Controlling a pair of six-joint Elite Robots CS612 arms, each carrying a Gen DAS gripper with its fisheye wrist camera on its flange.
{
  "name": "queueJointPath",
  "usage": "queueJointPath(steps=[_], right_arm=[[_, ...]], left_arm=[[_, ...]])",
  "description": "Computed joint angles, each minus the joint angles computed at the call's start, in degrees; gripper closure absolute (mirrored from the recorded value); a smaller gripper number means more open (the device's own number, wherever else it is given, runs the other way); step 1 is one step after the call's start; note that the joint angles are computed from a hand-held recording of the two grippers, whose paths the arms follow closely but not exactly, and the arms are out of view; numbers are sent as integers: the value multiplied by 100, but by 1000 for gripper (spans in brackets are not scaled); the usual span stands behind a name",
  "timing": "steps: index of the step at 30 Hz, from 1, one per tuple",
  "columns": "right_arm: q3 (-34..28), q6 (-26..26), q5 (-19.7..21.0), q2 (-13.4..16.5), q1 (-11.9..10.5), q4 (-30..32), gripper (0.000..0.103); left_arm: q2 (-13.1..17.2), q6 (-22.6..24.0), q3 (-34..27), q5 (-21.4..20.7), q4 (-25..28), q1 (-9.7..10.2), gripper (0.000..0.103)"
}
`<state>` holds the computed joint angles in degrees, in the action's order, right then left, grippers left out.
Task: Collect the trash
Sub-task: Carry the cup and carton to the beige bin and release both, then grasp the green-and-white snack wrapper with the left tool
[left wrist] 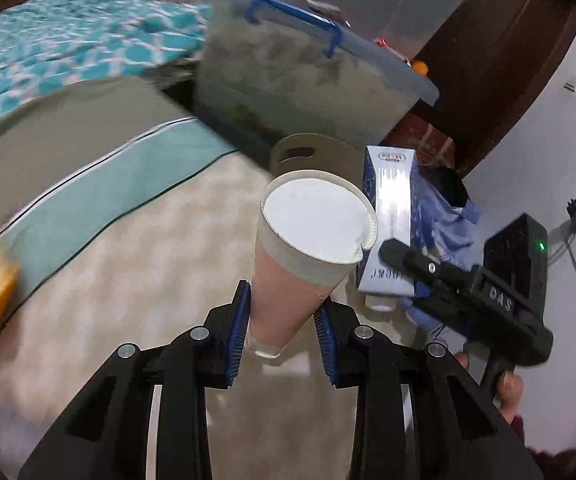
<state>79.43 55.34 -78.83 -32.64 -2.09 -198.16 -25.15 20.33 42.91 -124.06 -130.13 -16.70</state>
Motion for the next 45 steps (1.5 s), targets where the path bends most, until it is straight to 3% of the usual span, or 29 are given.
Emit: queueJointPath(steps=[4,5,6,7,8,12,15,18,22,27,31,35,37,38,40,42,43,45], right_arm=[[-143,39,-219,55,-127,211,46],[-176,75,-366,70,-137,260,33],[-182,134,-632,67,-118,268,26],[-31,153,-812,14,-111,142,21],[33,128,-1012,-6,-84,68,21],[231,67,-1695,-39,56,-300,21],[163,-122,-1805,-17,156,-357,21],[20,-436,-1447,47,243,-331,25],[-438,-955,-651,248,394,-36,36],[-1386,-1896,514,636,667,953,41],[-2311,-2651,1376,994,858,2138,38],[-3006,-3396,1223,1248,1073,3122,14],[-3302,-3603,1096,1356,1140,3578,13],[-3417,-3632,1293,1405,1145,3750,15],[-3504,-3829,2056,1447,1164,3912,15],[-3394,-4664,2528,1357,1240,4184,15],[-3208,-5024,2601,1261,1286,4122,15],[-2861,-5094,2594,1121,1314,3792,15]], left_arm=[[514,-129,-949,194,355,-276,69],[597,-154,-1094,249,367,-323,64],[665,-166,-1218,311,393,-358,57],[719,-236,-1304,446,349,-412,37],[719,-305,-1290,518,247,-434,28],[551,-541,-929,462,-126,-389,27],[257,-654,-358,278,-520,-262,28],[-157,-504,434,70,-904,-54,28],[-649,-268,1414,73,-1524,258,28],[-1091,-495,2348,393,-2305,750,28],[-1149,-1357,2571,548,-2687,1142,30],[-1113,-2111,2607,621,-2993,1393,30],[-1077,-2343,2572,460,-3018,1483,30],[-1061,-2410,2557,411,-3020,1518,30],[-1053,-2402,2580,361,-3071,1561,30],[-1041,-2401,2598,261,-3166,1585,29],[-1032,-2410,2610,208,-3228,1604,29],[-994,-2440,2577,135,-3262,1627,29]])
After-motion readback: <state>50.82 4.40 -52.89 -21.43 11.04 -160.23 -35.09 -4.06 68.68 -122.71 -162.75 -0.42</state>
